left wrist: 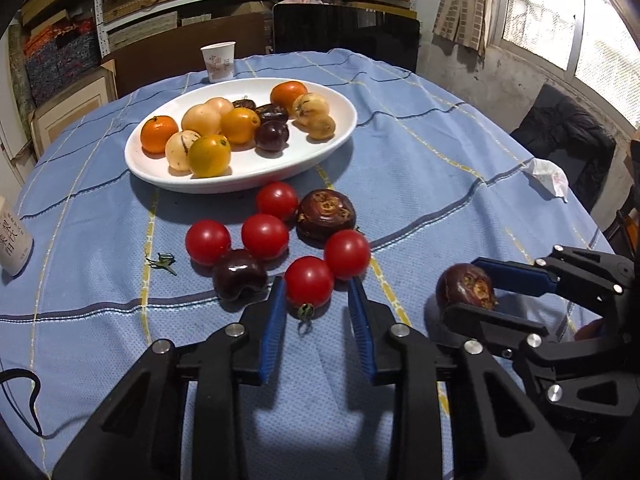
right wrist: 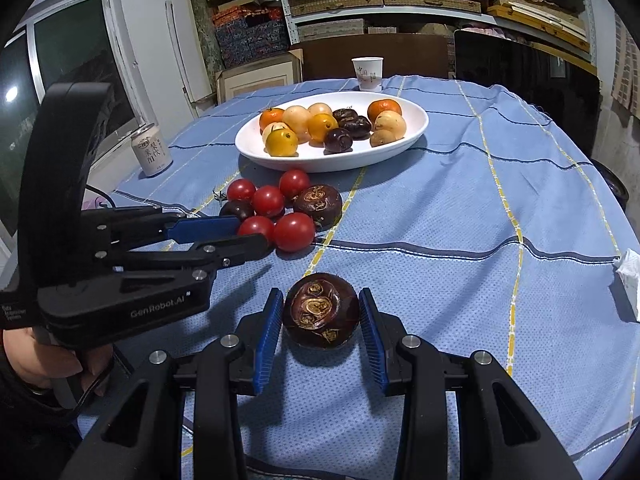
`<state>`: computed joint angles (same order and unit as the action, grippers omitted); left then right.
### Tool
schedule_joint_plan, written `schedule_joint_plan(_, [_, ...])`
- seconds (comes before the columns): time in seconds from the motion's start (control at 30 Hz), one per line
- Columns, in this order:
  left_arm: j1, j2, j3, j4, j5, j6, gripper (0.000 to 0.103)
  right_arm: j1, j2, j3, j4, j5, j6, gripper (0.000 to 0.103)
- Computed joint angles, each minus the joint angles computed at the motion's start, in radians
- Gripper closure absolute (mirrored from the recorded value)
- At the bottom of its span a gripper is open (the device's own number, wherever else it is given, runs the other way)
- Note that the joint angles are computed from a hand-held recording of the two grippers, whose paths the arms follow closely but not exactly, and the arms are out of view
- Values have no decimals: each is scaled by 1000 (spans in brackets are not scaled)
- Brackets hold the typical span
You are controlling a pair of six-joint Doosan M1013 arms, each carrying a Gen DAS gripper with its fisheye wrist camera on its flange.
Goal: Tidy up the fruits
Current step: 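Grasp a dark brown fruit with the right tool while the left tool grasps a red tomato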
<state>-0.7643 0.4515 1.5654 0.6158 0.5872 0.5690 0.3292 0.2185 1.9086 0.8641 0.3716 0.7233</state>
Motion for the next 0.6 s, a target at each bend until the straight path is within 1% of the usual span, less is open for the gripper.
schedule_joint_plan(0.07, [1, 6, -6, -12, 5, 18, 77, -1, 0, 1, 3, 1, -3, 64])
schedule_joint_plan(0.2, [5, 18, -22, -14, 25, 14, 77, -2, -1, 1, 15, 3, -17, 64])
schedule_joint_plan(0.27, [11, 29, -38, -49, 48, 46, 77, -3, -1, 2, 19, 4, -19, 64])
schedule_joint_plan(0.3, [16, 33, -42, -81, 48, 71, 77, -2, -1, 2, 19, 4, -21, 64])
schedule_joint_plan(0.33, [17, 34, -42, -87, 47, 75, 76, -2, -1, 2, 21, 4, -24, 64])
schedule_joint_plan(0.43, [14, 29, -35, -28, 35, 18, 76, -5, -1, 2, 34, 9, -34, 64])
schedule_joint_plan(0.6, [19, 37, -45, -27, 38, 15, 76, -3, -2, 2, 21, 6, -19, 64])
